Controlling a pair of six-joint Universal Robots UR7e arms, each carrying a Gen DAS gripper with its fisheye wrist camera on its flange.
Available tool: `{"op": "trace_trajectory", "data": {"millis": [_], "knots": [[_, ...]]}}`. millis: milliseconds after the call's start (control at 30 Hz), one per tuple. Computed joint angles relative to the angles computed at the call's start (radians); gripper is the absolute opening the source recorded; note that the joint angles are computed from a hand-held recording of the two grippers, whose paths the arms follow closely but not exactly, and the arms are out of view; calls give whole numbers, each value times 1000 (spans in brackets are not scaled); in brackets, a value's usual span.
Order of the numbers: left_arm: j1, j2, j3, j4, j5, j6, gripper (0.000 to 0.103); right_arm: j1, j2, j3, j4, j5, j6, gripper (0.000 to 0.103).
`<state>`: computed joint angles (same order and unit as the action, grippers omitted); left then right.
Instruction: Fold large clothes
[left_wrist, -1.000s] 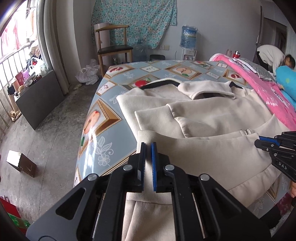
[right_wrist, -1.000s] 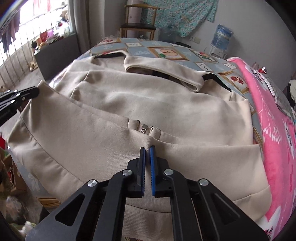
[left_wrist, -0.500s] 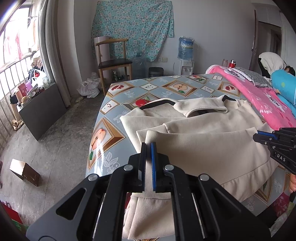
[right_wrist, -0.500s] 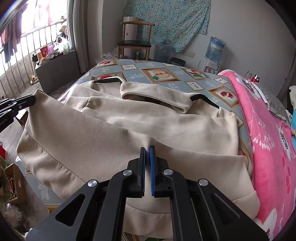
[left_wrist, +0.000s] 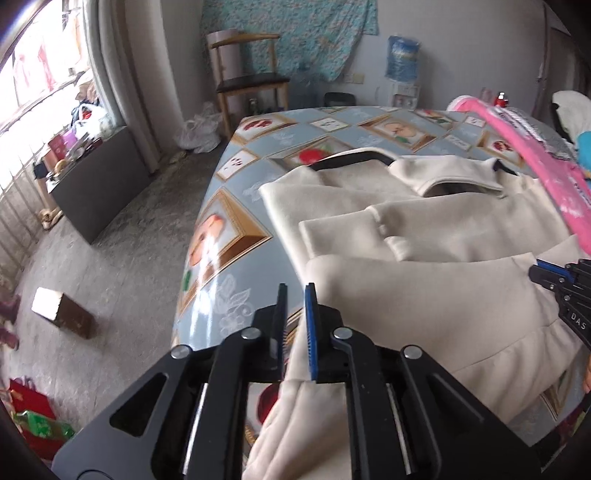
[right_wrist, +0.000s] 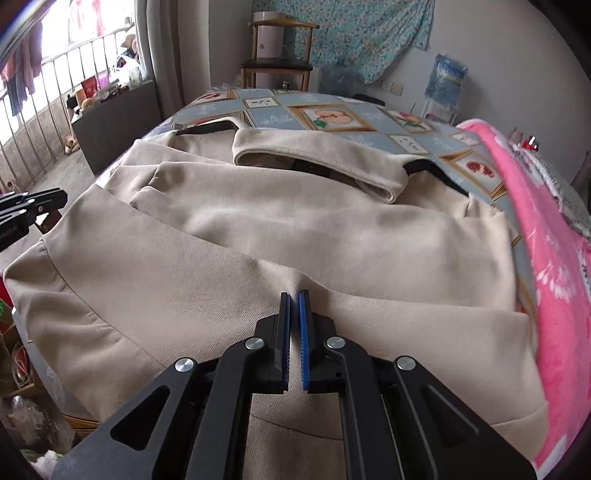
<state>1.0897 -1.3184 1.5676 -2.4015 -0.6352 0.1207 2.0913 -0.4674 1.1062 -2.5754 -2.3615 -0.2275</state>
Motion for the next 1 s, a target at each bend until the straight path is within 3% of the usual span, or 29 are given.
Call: {"op": "trace_trajectory", "data": {"millis": [67, 133, 267, 400, 467, 500, 567, 600, 700, 800, 833, 867, 900, 967, 1000], "knots": [[-15, -31, 28, -42, -3, 11, 25, 5, -14, 7, -19, 21, -2, 4], [-39, -55, 47, -52, -10, 19, 27, 7, -12, 4, -38, 25, -16, 4], [-46, -41, 19, 101, -169, -42, 27, -17, -4, 14, -41, 56, -1, 5], [-53, 22, 19, 178, -121, -74, 27, -31, -83, 64, -1, 173, 67, 9], [-42, 36, 16, 190, -124, -112, 27, -31, -145, 122, -41, 166, 96, 24], [-39, 35, 23, 173, -124, -109, 27, -28, -174, 153, -78, 133, 96, 30], [-38, 34, 32, 152, -125, -94, 27, -27, -237, 222, -165, 54, 85, 52], [-38, 32, 35, 148, -127, -94, 28, -32, -257, 240, -178, 18, 88, 53], [-39, 33, 37, 147, -117, -92, 28, -82, -315, 264, -89, -75, 168, 54], [-40, 35, 38, 150, -109, -89, 28, -152, -364, 276, 37, 14, 274, 54], [-40, 39, 29, 157, -108, -90, 28, -168, -375, 286, 33, 57, 277, 50], [-40, 39, 28, 161, -105, -93, 28, -175, -379, 300, -2, 89, 260, 30], [-40, 42, 26, 162, -101, -95, 29, -175, -381, 303, -1, 108, 257, 21], [-43, 46, 27, 157, -90, -100, 29, -157, -360, 298, -33, 78, 204, 7], [-43, 45, 32, 148, -88, -103, 29, -144, -347, 296, -58, 49, 175, 7]]}}
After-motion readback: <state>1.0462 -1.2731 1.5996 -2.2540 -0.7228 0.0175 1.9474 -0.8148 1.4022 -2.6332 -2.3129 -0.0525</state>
